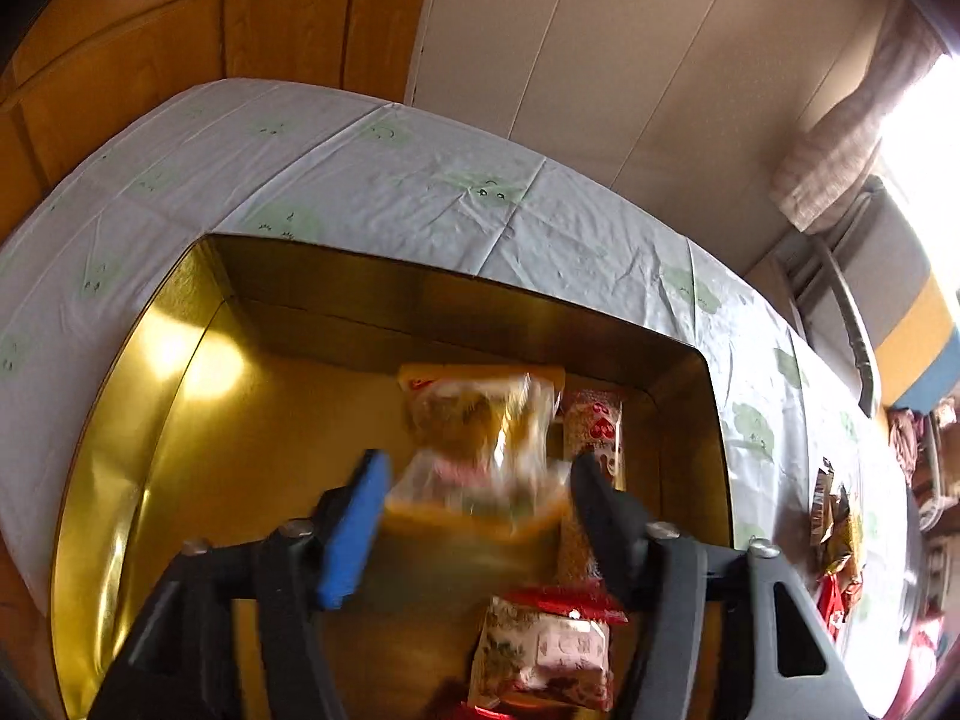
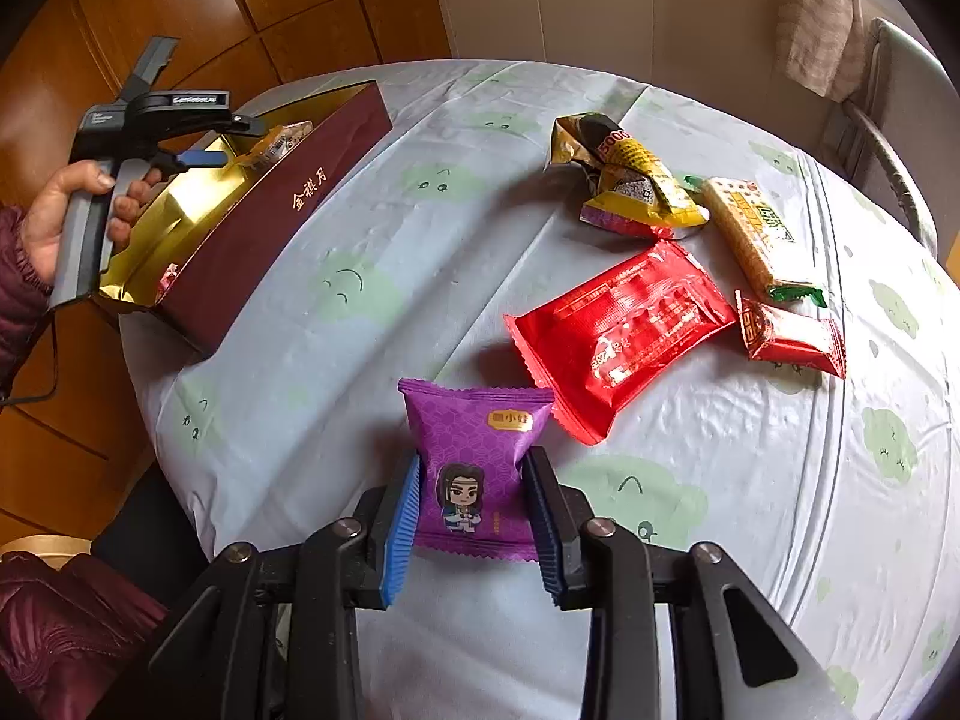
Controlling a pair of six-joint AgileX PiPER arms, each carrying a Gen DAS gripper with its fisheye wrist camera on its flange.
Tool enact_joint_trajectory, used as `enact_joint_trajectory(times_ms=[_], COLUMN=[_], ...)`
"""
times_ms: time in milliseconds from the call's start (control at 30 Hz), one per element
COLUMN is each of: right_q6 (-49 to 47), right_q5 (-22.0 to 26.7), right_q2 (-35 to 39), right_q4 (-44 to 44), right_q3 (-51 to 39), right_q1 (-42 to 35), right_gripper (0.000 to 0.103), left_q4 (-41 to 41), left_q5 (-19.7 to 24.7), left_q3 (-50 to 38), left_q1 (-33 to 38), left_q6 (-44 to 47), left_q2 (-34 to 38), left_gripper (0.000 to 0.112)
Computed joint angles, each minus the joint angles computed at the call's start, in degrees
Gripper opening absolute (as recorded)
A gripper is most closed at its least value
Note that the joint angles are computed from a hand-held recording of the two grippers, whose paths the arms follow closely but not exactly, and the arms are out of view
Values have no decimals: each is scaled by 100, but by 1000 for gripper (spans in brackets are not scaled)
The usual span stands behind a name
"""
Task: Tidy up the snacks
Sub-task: 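Carry the bread bag into the gold tin and open the left tool, then carry the purple cake into the tin and open the right tool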
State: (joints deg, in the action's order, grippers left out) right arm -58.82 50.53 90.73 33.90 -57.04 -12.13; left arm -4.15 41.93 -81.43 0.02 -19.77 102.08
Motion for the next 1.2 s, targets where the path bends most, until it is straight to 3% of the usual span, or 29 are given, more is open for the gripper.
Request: enact_joint_trajectory(times_ms=[100, 400, 700, 1200], right_q6=[-61, -168, 1, 584], right_q5=[-77, -319, -573, -682], right_q2=[-46, -221, -362, -498], right_q4=[74, 235, 129, -166], right_q3=[92, 352, 488, 441], right_q1=[-12, -25, 132, 392], right_gripper=[35, 35, 35, 34], left_q4=[231, 2148, 3618, 3900], left_q5=[-151, -219, 154, 321], left_q3=[392, 1857, 2843, 3612], left_q1=[-79, -1024, -1971, -2298], left_q6=[-278, -2380, -3889, -4469], left_q2=[-344, -1962, -2987, -3646], left_gripper=[65, 64, 65, 65])
